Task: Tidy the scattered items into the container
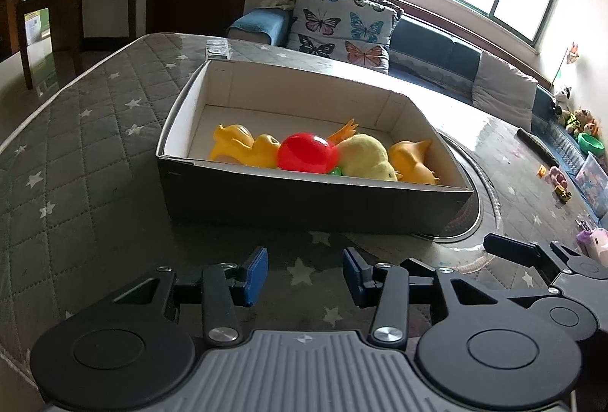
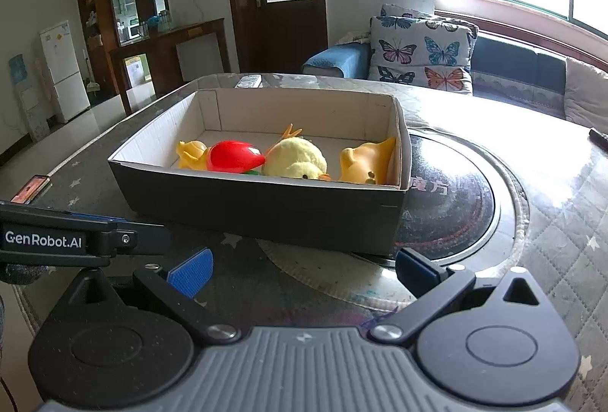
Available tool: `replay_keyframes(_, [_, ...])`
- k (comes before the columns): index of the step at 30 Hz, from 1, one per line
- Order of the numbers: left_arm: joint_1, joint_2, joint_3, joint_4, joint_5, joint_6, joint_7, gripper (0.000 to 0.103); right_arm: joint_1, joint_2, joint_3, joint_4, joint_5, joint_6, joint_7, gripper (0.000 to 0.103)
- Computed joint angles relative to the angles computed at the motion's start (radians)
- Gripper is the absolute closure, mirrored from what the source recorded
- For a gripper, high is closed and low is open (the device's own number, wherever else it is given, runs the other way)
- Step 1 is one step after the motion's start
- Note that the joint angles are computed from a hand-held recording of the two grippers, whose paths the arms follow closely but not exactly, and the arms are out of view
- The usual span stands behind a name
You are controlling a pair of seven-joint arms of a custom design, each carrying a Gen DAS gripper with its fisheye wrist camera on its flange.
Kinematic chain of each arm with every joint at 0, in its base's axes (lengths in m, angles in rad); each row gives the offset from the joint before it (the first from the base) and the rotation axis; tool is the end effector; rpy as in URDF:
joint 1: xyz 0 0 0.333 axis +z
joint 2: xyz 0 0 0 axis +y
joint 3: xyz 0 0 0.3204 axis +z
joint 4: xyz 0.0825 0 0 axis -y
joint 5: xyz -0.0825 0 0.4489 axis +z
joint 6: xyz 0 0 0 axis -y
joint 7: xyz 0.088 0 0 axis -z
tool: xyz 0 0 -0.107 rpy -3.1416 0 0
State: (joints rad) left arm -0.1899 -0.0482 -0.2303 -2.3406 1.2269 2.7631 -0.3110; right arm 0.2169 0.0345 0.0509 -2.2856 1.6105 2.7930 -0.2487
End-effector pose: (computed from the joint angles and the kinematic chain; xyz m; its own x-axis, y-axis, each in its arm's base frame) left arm 0.5014 -0.2676 0.3448 0.2967 -0.9340 0.1990 -0.6430 -0.3494 -0.6815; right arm 0.5645 0.1071 0.3146 0.6149 -0.7851 -0.0735 -0.5322 -0.3444 -0.7734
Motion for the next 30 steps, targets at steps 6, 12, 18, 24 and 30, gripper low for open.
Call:
replay_keyframes(6, [-0.004,0.003,-0.002,0.000,-0.015,-0.025,-0.007,0.057,-0.001,0.012,0.002,0.008,-0.013,0.005,0.012,0.000])
replay_keyframes(12, [-0.009,0.009,-0.001,0.006,-0.022,-0.033,-0.010,0.058,0.000,0.018,0.005,0.013,-0.025,0.008,0.020,0.000])
replay_keyframes(18, [-0.013,0.013,0.000,0.012,-0.031,-0.049,-0.010,0.058,0.000,0.025,0.008,0.022,-0.035,0.014,0.031,0.000])
replay_keyframes(24, [-0.015,0.017,0.002,0.019,-0.048,-0.062,0.003,0.058,-0.001,0.036,0.012,0.033,-0.055,0.019,0.053,0.000])
replay_keyframes(30, [-0.017,0.027,0.005,0.030,-0.083,-0.083,0.036,0.058,-0.001,0.049,0.017,0.047,-0.084,0.026,0.084,0.000])
